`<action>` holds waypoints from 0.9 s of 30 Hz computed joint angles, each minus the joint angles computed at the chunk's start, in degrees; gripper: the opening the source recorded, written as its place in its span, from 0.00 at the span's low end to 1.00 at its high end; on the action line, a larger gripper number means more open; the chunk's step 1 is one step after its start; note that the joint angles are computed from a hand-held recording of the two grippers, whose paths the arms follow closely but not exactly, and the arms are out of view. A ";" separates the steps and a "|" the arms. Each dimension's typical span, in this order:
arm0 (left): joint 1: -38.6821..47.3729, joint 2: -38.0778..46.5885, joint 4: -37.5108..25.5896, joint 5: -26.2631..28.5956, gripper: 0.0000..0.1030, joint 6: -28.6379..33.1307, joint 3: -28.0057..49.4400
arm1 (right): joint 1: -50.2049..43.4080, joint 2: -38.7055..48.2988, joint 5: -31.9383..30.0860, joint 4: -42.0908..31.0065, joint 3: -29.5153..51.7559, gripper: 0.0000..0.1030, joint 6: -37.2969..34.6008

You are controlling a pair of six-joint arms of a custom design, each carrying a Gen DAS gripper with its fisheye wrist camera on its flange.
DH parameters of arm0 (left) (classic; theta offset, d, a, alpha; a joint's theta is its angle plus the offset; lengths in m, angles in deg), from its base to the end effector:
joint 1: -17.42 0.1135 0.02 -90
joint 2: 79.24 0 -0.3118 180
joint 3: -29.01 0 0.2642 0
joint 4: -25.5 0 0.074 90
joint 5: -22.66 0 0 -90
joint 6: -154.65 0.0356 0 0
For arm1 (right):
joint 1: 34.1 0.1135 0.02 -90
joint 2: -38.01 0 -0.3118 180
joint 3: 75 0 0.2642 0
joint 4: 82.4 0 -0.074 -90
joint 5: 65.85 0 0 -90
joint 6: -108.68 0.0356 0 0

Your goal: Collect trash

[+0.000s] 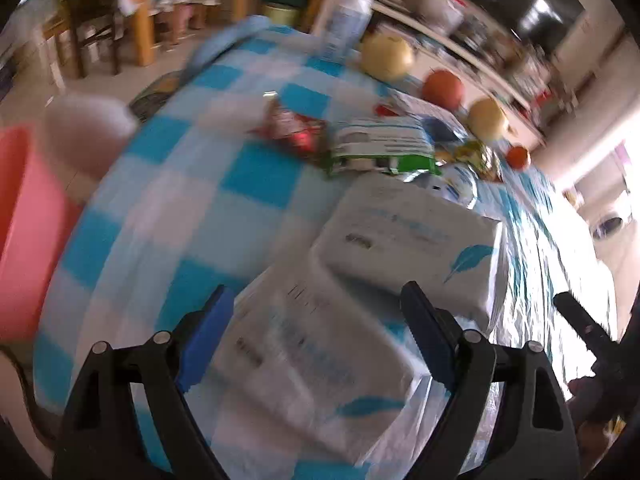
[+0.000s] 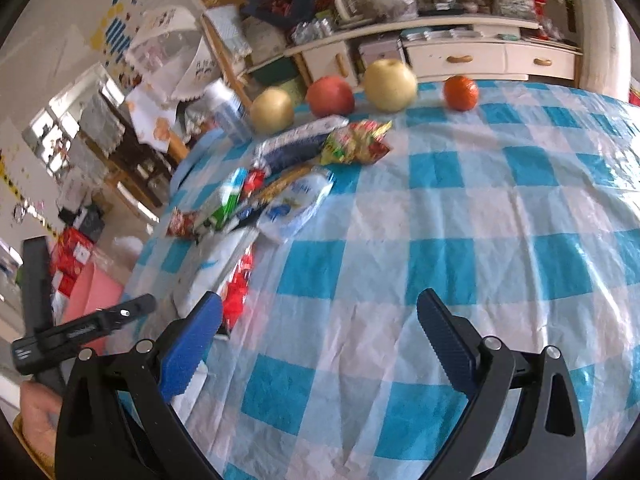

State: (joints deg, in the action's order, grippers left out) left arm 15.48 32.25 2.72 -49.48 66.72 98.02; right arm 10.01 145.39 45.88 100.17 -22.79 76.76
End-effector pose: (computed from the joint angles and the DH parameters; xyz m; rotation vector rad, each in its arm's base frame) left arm 0.3736 -0.0236 0.1272 0.1861 2.6755 -0.4205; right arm 0.2454 0.2196 0.1091 0.4513 2.3880 0.3465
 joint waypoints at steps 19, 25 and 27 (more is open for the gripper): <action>-1.66 -5.49 10.01 -7.16 0.83 -4.29 -12.78 | 1.87 12.73 -8.28 -0.43 14.03 0.84 -8.26; -0.28 -5.68 7.85 -4.53 0.83 -3.50 -13.31 | -0.99 14.31 -7.74 0.21 16.20 0.62 -12.13; -0.76 -5.63 7.49 -4.07 0.83 -3.56 -13.16 | -2.42 14.29 -6.78 0.01 16.25 0.62 -12.23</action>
State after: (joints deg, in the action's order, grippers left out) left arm 14.72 26.62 10.21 -53.56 63.16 84.87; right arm 7.59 159.68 39.10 100.18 -6.54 64.53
